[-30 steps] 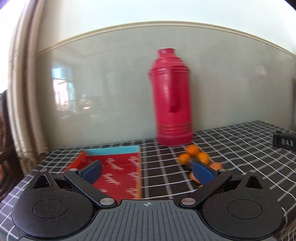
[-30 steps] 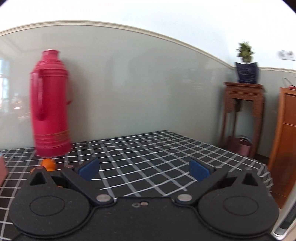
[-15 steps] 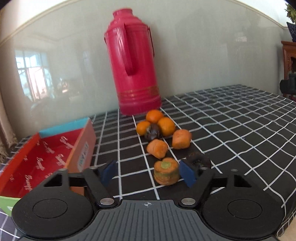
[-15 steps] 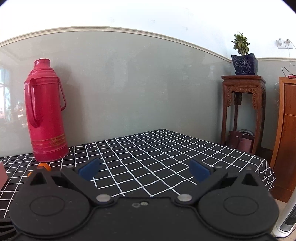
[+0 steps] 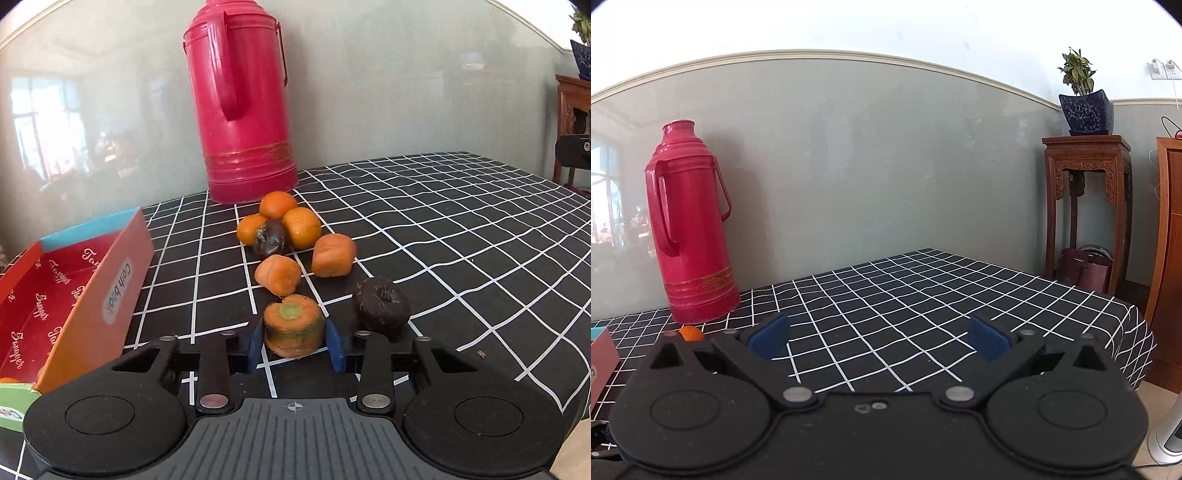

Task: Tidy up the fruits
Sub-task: 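Carry the cut fruit into the box and open the left gripper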

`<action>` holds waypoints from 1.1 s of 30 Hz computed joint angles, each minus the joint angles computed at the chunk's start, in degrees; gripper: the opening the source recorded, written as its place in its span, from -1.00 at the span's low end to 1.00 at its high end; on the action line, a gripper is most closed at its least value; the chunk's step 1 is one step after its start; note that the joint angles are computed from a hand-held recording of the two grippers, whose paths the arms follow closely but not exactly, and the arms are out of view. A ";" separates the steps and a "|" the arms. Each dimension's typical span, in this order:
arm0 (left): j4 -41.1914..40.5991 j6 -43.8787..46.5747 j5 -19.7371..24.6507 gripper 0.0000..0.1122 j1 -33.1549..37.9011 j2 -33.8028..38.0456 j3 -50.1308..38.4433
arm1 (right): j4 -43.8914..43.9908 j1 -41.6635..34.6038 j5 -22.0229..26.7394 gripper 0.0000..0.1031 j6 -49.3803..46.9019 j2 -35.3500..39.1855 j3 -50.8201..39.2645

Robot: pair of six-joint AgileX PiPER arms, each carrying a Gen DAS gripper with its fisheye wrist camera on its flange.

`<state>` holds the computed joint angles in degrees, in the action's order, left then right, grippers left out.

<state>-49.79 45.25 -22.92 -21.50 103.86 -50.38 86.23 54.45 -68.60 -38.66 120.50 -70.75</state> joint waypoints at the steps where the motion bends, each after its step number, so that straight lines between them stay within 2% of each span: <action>1: 0.03 -0.05 0.21 -0.35 0.15 -0.14 -0.02 | -0.14 -0.06 0.26 0.88 0.24 -0.16 0.10; 5: 3.03 -3.04 -3.29 -0.35 -0.02 -1.64 1.97 | -0.92 0.12 0.89 0.88 0.76 -0.16 0.01; 9: 3.23 -4.38 -12.50 -0.35 -1.27 -4.27 6.26 | -1.42 0.44 1.84 0.88 -0.03 0.42 -1.01; 11: 1.28 -3.77 -16.25 -0.35 -1.14 -5.62 7.84 | -1.63 0.73 2.34 0.88 -0.65 0.74 -1.78; 15: -4.67 -1.79 -20.76 -0.35 1.20 -7.92 9.61 | -2.66 1.58 2.87 0.88 -1.81 1.66 -3.46; 19: -11.03 1.60 -20.88 -0.35 6.30 -8.72 8.41 | -3.02 2.18 4.12 0.88 -3.87 2.79 -5.79; 27: -24.52 11.43 -12.04 -0.35 18.05 -7.51 3.37 | -3.70 3.07 7.04 0.88 -6.49 4.87 -10.27; 30: -26.00 12.90 -12.56 -0.34 18.63 -6.87 2.44 | -3.74 2.99 9.04 0.88 -7.57 5.64 -11.94; 32: -25.87 11.83 -13.03 -0.18 18.63 -7.87 3.50 | -3.64 2.70 10.56 0.88 -8.49 6.09 -13.02; 33: -25.89 11.30 -14.18 0.05 18.17 -8.49 4.14 | -3.44 2.61 11.17 0.88 -9.00 6.36 -13.60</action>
<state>-75.68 56.55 -37.10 -3.33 95.37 -46.24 82.79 57.05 -57.43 -47.65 126.85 -84.35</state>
